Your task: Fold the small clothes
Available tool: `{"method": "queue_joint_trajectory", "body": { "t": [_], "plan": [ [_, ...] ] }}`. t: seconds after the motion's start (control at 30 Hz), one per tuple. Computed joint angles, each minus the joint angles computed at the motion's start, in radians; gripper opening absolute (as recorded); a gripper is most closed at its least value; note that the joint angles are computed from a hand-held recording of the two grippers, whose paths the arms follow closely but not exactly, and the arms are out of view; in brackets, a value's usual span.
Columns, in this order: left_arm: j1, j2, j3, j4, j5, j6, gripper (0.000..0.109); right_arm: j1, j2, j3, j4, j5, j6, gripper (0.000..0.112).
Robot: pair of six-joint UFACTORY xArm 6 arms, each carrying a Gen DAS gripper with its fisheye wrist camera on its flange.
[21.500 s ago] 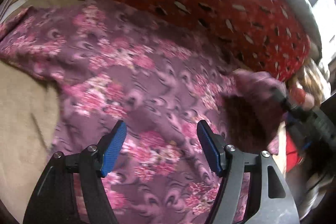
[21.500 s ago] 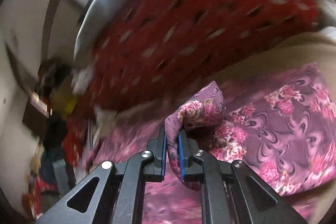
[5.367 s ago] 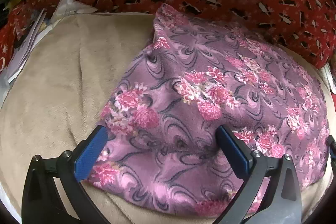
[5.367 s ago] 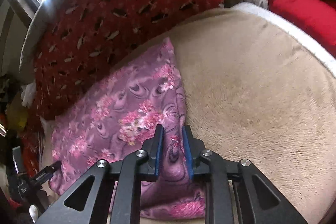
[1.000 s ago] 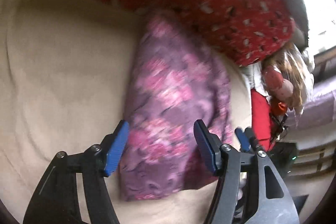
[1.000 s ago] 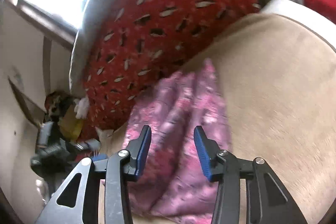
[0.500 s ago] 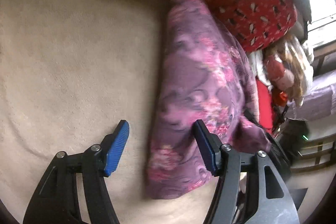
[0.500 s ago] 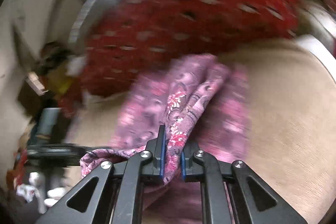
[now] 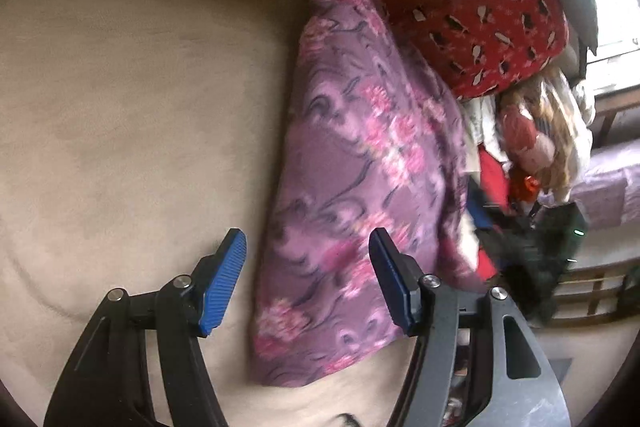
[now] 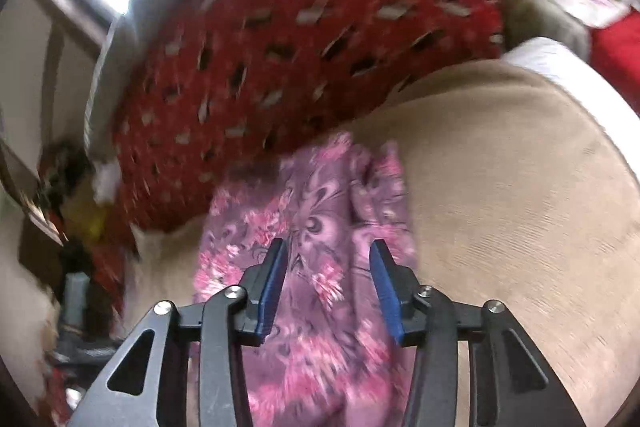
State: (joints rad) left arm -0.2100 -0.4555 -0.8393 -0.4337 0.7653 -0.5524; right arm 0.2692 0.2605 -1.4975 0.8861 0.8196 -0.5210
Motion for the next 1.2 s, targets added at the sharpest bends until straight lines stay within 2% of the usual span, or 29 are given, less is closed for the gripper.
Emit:
{"method": "queue_joint_trajectory", "body": {
  "t": [0.03,0.07,0.1,0.17,0.2,0.27,0.33,0.37,0.47,0.5,0.57,0.63,0.67,0.7,0.73,0.77,0.83,0.9,1.0,1.07,1.13,1.2],
  "plan": [
    [0.003,0.008,-0.008,-0.007,0.003,0.001,0.062,0.017,0.001,0.014,-0.042,-0.022,0.002,0.040],
    [0.007,0.013,-0.017,-0.012,0.001,0.005,0.062,0.030,-0.006,0.024,-0.042,-0.037,-0.038,0.005],
    [0.007,0.018,-0.024,-0.009,-0.008,0.002,0.062,0.032,-0.032,0.038,0.000,-0.044,-0.107,0.006],
    [0.014,0.019,-0.026,0.018,-0.025,-0.014,0.062,0.020,-0.101,0.100,0.174,-0.078,-0.261,0.006],
    [0.016,0.036,-0.039,0.052,-0.017,-0.040,0.062,0.015,-0.132,0.138,0.223,-0.123,-0.288,0.006],
    [0.021,0.079,-0.066,0.086,0.009,-0.069,0.062,0.008,-0.109,0.147,0.195,-0.144,-0.230,0.006],
    [0.022,0.109,-0.083,0.087,0.037,-0.071,0.063,-0.016,-0.030,0.118,0.071,-0.046,-0.095,0.007],
    [0.020,0.102,-0.080,0.093,0.033,-0.067,0.063,-0.024,-0.027,0.116,0.066,-0.022,-0.085,0.008],
    [0.017,0.060,-0.055,0.089,0.029,-0.028,0.063,-0.082,-0.102,0.180,0.218,0.045,-0.176,0.017],
    [0.018,0.041,-0.037,0.059,0.028,-0.007,0.063,-0.110,-0.119,0.193,0.253,0.102,-0.193,0.020],
    [0.014,0.016,-0.005,-0.011,0.021,0.037,0.063,-0.140,-0.167,0.240,0.275,0.152,-0.219,0.032],
    [-0.008,0.003,0.012,0.007,0.025,0.028,0.063,-0.160,-0.196,0.278,0.282,0.209,-0.264,0.041],
    [-0.026,0.003,0.016,0.045,0.020,0.004,0.063,-0.168,-0.192,0.272,0.259,0.211,-0.284,0.039],
    [-0.042,-0.015,0.037,0.087,0.007,-0.015,0.063,-0.156,-0.210,0.300,0.233,0.175,-0.310,0.036],
    [-0.055,-0.021,0.044,0.120,-0.005,-0.034,0.063,-0.139,-0.210,0.316,0.187,0.124,-0.325,0.018],
    [-0.061,-0.016,0.034,0.138,0.000,-0.048,0.063,-0.127,-0.202,0.315,0.109,0.098,-0.303,0.008],
    [-0.062,-0.018,0.015,0.144,0.039,-0.047,0.063,-0.136,-0.200,0.315,0.080,0.122,-0.286,0.008],
    [-0.055,-0.020,-0.004,0.150,0.052,-0.031,0.063,-0.145,-0.211,0.291,0.128,0.135,-0.299,0.009],
    [-0.033,0.008,-0.051,0.184,0.037,-0.049,0.063,-0.150,-0.180,0.212,0.259,0.113,-0.265,0.020],
    [-0.007,0.043,-0.085,0.138,0.017,-0.030,0.063,-0.132,-0.115,0.126,0.290,0.098,-0.228,0.036],
    [0.010,0.107,-0.144,0.124,0.019,-0.033,0.063,-0.088,-0.021,0.007,0.225,0.052,-0.147,0.042],
    [0.022,0.173,-0.200,0.123,0.027,-0.039,0.063,-0.042,0.089,-0.117,0.095,0.024,-0.021,0.042]
  ]
}}
